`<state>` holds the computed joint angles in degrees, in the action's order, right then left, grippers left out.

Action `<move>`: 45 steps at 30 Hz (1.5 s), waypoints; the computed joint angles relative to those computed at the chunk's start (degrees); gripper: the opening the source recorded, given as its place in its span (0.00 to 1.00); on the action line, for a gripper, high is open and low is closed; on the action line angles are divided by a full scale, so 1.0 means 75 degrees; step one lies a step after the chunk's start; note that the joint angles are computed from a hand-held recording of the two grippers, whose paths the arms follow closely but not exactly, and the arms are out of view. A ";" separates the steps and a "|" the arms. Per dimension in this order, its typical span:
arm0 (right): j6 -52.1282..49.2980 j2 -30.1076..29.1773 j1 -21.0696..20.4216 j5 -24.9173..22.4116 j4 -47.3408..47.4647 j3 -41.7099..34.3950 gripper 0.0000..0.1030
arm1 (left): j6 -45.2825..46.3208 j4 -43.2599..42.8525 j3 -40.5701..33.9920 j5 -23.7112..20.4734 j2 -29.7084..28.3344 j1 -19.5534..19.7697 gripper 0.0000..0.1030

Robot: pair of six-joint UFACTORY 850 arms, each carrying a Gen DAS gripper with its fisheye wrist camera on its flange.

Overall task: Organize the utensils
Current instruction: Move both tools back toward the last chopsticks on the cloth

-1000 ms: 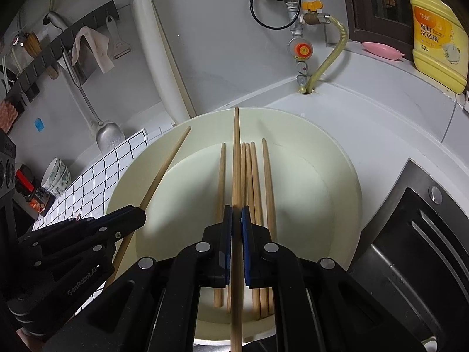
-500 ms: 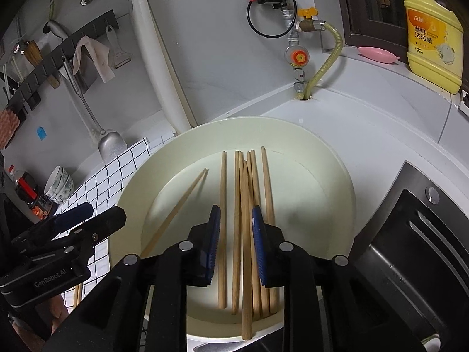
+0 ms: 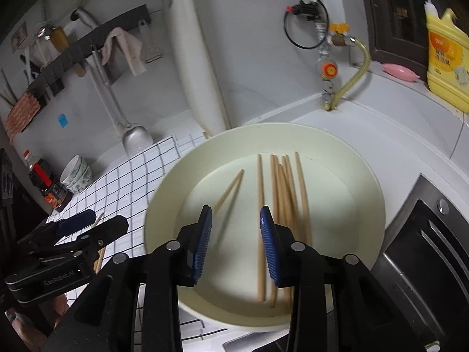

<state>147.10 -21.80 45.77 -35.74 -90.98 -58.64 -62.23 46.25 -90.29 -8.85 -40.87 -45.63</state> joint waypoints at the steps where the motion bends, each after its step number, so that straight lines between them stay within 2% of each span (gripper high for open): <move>1: -0.0036 -0.0015 0.0044 -0.0035 -0.0005 -0.0045 0.33 | -0.0415 0.0384 0.0147 0.0005 0.0096 0.0027 0.76; 4: -0.0092 -0.0084 0.0142 -0.0024 -0.0094 -0.0203 0.33 | -0.2386 0.2195 0.0636 0.0029 0.0400 0.0114 0.76; 16: -0.0887 -0.0836 0.0465 0.0188 0.0115 -0.1125 0.36 | -0.6476 0.5837 0.2146 -0.0439 0.1317 0.0390 0.77; 24: -0.1189 -0.1218 0.0586 0.0454 0.0100 -0.1588 0.39 | -0.8046 0.7220 0.3038 -0.0633 0.1846 0.0614 0.77; 30: -0.1207 -0.1477 0.0639 0.0624 0.0121 -0.1849 0.39 | -0.8630 0.8022 0.3457 -0.0663 0.2098 0.0872 0.77; 33: -0.1560 -0.1680 0.0688 0.0617 0.0457 -0.2094 0.39 | -0.9078 0.8645 0.3568 -0.0546 0.2137 0.1103 0.80; 37: -0.1858 -0.1882 0.0799 0.0500 0.0834 -0.2376 0.39 | -0.8992 0.9046 0.3485 -0.0259 0.2034 0.1448 0.80; 40: -0.1677 -0.1990 0.0903 0.0431 0.0795 -0.2505 0.41 | -0.9408 1.0058 0.3353 -0.0078 0.1920 0.1679 0.80; 43: -0.1353 -0.2221 0.1059 0.0223 0.0789 -0.2756 0.41 | -1.0858 1.2021 0.3295 -0.0094 0.1805 0.1932 0.80; 45: -0.1393 -0.2404 0.1143 0.0107 0.0908 -0.2980 0.41 | -1.1567 1.2798 0.3331 -0.0107 0.1757 0.2091 0.80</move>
<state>136.65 -39.83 54.34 -34.94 -84.17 -80.98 -148.98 142.24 -65.30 -9.65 -27.69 -29.95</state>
